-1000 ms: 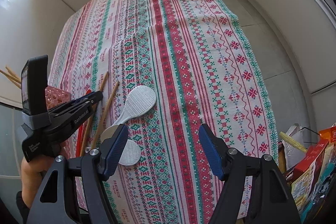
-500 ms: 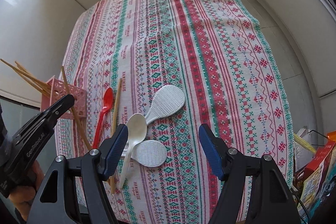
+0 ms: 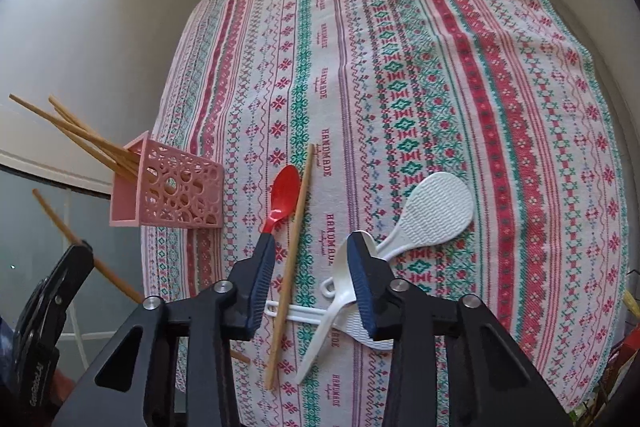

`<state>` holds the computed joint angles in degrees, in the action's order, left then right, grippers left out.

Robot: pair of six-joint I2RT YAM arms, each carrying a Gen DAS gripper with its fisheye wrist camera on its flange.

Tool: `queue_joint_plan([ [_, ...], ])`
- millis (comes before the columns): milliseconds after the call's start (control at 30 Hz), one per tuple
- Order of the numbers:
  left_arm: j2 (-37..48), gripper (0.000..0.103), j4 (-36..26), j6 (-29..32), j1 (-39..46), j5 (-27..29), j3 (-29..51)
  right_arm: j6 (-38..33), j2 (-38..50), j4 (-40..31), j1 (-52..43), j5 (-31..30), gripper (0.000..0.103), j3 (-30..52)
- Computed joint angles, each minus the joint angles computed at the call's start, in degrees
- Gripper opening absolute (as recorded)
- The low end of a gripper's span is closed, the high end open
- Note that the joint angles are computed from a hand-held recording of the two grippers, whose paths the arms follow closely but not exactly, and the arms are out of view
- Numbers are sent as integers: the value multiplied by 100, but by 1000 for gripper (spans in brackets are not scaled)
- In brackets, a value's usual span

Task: Organize utensils
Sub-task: 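Lift the chopstick with the left tool while the right tool grasps another chopstick, then carry both chopsticks over the pink holder and lower them in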

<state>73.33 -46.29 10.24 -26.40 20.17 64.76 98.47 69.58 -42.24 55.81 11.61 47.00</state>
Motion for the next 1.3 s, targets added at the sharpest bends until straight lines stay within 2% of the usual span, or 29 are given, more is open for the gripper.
queue_joint_plan([
  [200,73,6,-178,253,492,345,113,-449,612,821,-560,-591,20,-136],
  [300,113,6,-235,340,618,437,152,-520,967,1040,-728,-856,17,-135],
  [533,184,6,-286,344,671,478,220,-784,1658,1034,-884,-1063,15,210],
  [733,178,6,-272,352,651,413,206,-1096,2226,572,-908,-938,8,810],
  [867,155,6,-260,334,646,369,197,-1001,2118,723,-854,-843,6,683],
  [933,112,6,-270,322,642,350,203,-875,1656,716,-741,-721,6,411],
  [1033,8,6,-290,326,670,370,212,-719,1240,479,-531,-356,6,428],
  [1300,-452,6,-289,165,924,605,341,70,630,-956,699,1226,6,1276],
])
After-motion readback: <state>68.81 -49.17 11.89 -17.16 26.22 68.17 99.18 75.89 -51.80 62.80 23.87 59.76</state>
